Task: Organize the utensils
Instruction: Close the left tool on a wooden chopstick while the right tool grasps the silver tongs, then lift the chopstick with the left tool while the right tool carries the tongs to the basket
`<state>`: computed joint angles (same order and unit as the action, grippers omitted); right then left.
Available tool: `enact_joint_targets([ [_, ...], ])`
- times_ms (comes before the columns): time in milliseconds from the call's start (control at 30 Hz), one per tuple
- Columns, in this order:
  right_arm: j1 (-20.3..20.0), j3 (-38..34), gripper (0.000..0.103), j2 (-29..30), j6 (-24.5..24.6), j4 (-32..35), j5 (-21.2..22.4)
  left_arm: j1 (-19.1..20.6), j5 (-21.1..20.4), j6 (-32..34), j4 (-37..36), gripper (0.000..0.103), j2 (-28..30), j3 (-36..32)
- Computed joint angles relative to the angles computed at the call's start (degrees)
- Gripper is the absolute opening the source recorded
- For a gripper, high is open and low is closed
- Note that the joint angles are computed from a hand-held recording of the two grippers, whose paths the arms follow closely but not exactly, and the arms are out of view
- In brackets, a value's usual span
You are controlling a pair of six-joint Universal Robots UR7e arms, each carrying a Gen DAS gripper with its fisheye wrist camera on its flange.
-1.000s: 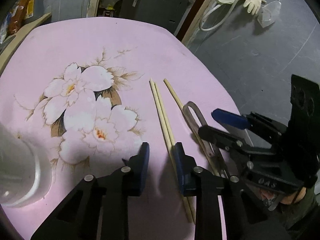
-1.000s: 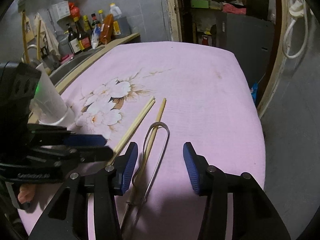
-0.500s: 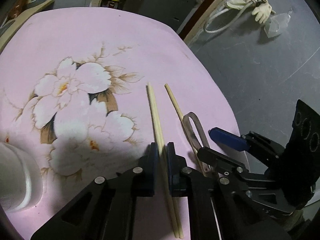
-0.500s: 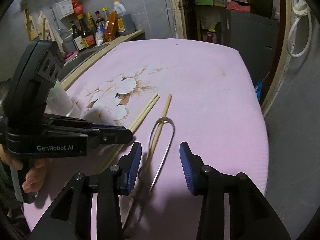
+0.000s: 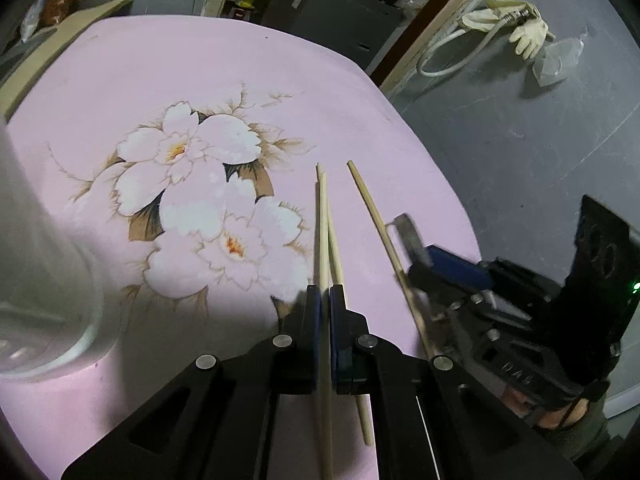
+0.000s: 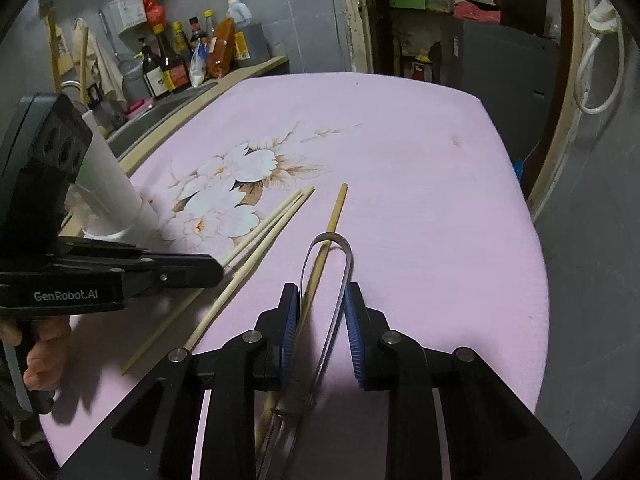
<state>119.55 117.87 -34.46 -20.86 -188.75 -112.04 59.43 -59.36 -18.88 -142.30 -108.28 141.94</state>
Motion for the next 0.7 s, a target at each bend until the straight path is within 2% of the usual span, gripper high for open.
enact_joint_targets([
  [67, 0.3, 0.8, 0.021, -0.3, -0.7, -1.3, -0.9, -1.1, 2.0, -1.1, 2.0, 0.002, 0.6, -0.2],
  [300, 0.1, 2.2, 0.021, -1.0, -1.2, -2.7, -3.2, -2.5, 5.4, -1.3, 6.6, 0.003, 3.3, -2.0],
  [467, 1.2, 1.1, 0.021, -0.5, -1.9, -0.5, -6.0, -2.5, 5.9, -1.5, 7.3, 0.003, 3.3, -2.1],
  [600, 3.1, -0.3, 0.021, 1.5, -5.8, -0.8, -11.1, -3.0, 6.1, -2.3, 7.0, 0.003, 2.3, -1.1],
  [700, 3.2, -0.6, 0.022, 2.5, -7.3, -2.1, -11.9, -3.8, 5.8, -3.7, 6.3, 0.002, 1.2, 0.3],
])
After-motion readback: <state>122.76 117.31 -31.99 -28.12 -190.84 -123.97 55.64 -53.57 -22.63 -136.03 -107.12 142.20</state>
